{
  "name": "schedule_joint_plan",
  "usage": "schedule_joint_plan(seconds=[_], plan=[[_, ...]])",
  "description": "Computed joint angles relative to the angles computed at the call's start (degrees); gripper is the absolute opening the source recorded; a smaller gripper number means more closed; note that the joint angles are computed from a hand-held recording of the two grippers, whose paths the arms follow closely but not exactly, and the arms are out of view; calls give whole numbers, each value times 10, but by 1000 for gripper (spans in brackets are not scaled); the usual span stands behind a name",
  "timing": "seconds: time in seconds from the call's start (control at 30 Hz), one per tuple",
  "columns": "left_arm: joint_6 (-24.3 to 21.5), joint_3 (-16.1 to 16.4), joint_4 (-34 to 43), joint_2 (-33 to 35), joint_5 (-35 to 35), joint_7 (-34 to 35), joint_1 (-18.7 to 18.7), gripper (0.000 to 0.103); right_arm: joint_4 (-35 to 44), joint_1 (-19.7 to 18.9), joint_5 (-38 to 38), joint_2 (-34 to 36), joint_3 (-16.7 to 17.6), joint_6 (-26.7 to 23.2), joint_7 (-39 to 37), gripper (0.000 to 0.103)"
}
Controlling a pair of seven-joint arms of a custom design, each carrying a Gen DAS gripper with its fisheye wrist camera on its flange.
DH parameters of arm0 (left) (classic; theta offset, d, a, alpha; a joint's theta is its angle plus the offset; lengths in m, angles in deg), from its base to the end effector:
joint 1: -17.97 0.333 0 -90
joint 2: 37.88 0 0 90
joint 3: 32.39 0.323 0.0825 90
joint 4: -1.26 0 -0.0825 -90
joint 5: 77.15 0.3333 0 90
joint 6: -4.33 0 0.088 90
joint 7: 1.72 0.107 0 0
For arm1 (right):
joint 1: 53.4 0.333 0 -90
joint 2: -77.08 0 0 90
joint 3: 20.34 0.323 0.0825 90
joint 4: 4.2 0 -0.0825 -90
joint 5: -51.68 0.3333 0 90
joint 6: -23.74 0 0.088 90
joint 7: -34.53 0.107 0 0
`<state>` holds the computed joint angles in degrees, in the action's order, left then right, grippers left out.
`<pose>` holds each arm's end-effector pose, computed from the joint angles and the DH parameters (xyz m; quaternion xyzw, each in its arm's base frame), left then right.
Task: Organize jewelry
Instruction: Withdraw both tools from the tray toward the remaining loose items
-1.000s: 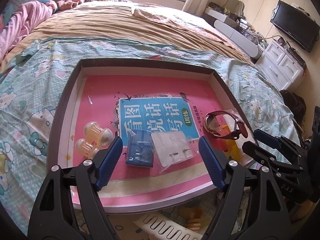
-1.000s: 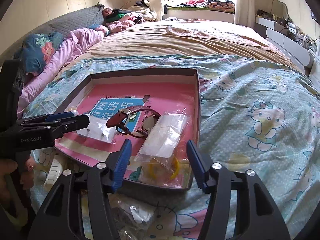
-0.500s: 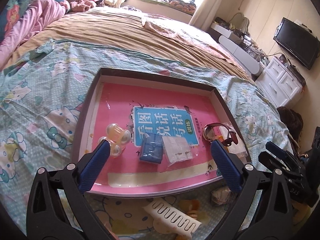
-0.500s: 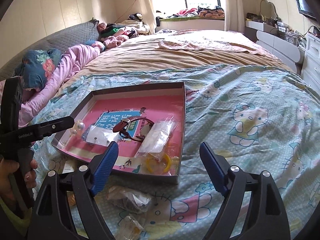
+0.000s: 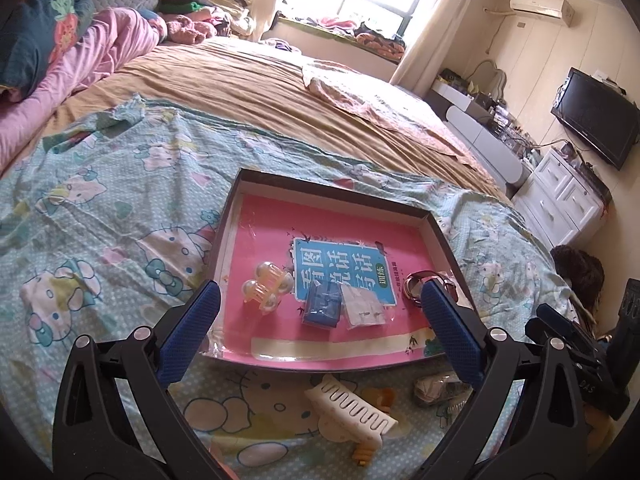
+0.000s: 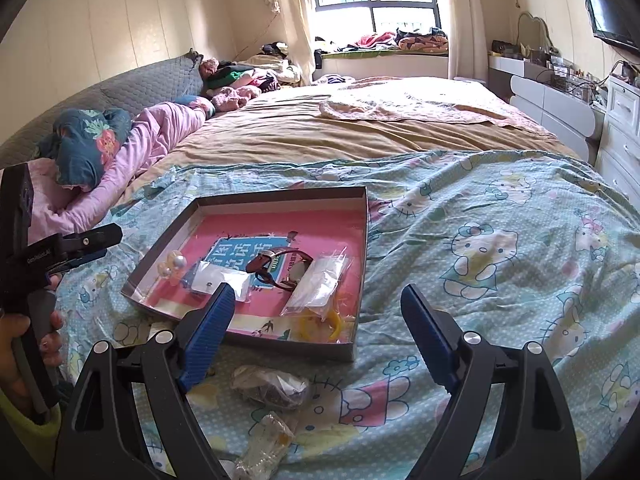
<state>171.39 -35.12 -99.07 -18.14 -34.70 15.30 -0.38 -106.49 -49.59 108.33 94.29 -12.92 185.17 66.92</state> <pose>0.5900 -0.2675 0.4918 -0.7163 0.5510 -0.3810 0.1953 0.6283 0.0731 0.4845 -0.7321 0.5171 -0.1698 0.4096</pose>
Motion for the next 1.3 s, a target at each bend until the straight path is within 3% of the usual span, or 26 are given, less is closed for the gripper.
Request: schedule_joint_plan(seconds=[0.6,1.3], plan=[[-17,-11,-37,-48,82,-67,-8,94,-58,13,73,-65,-16,-17,-74,87],[-59,-46,-81,-76,95,-59,-3,94,-116,40,72,-103,-37,-35,-91,87]])
